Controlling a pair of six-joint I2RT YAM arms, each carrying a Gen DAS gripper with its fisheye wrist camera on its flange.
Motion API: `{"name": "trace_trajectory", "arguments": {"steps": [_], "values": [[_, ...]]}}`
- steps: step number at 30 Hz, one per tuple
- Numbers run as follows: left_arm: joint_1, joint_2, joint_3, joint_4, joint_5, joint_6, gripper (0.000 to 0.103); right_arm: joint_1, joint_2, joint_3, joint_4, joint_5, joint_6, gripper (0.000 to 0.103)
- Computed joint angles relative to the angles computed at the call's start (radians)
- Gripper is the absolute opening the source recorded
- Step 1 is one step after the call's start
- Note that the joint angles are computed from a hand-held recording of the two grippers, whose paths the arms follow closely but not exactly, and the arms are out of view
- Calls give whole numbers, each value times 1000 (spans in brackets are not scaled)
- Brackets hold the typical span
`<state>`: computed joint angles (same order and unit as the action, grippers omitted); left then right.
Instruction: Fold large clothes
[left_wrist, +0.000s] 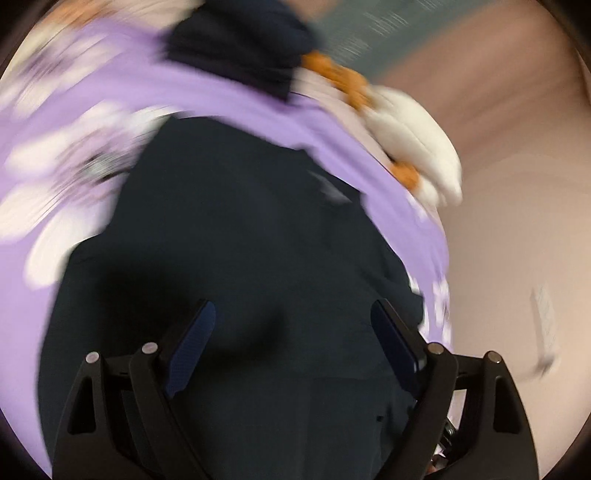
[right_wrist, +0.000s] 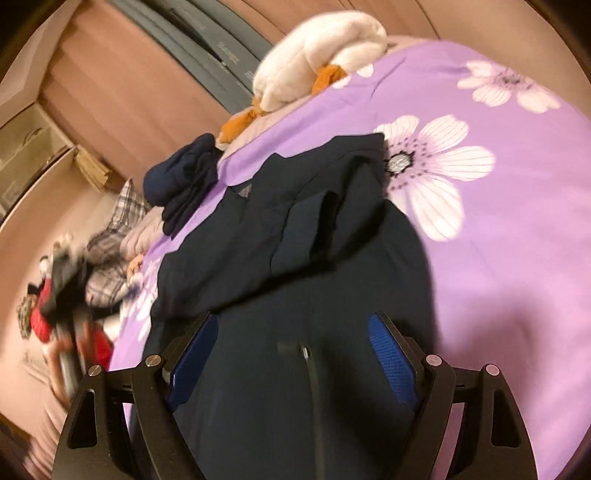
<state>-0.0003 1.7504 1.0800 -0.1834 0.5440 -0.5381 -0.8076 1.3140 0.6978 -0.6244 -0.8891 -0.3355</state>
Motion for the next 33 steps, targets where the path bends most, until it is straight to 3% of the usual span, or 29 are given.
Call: {"name": "trace_trajectory", "arguments": {"steps": [4,6,9,11,13,14,17,19,21,22,24,26,28,30,32,33], "values": [[197,56,-129,177,175,-75,86,162,86,34,180,133,235,84],[227,111,-116,218,241,-96,86,232,102,31,259,221,316,84],[217,174,-73,245,247,-109,86,298,118,24,324,335,396,79],[212,220,-47,293,253,-150,85,329,143,24,357,360,428,64],[195,255,-22,348,234,-194,84,357,161,36,370,400,439,57],[204,270,-4,344,227,-189,81,377,164,35,381,432,444,47],[204,296,24,326,152,-189,57,408,139,26,407,513,422,20],[220,320,6,362,144,-219,35,378,126,20,420,481,414,15],[238,338,-7,377,157,-211,20,375,144,22,431,506,406,15],[244,343,-1,348,170,-173,19,381,165,27,429,534,390,15],[260,310,-13,287,174,-119,22,382,189,36,415,555,372,15],[271,256,-14,182,159,-43,35,373,139,27,392,583,364,16],[273,176,-42,131,97,22,62,383,56,-1,395,643,363,16],[255,107,-63,120,23,67,67,388,-24,-31,413,630,328,18],[224,67,-67,117,-6,107,67,417,-49,-37,410,610,299,35],[189,55,-56,106,-37,134,67,450,-52,-35,405,603,286,37]]}}
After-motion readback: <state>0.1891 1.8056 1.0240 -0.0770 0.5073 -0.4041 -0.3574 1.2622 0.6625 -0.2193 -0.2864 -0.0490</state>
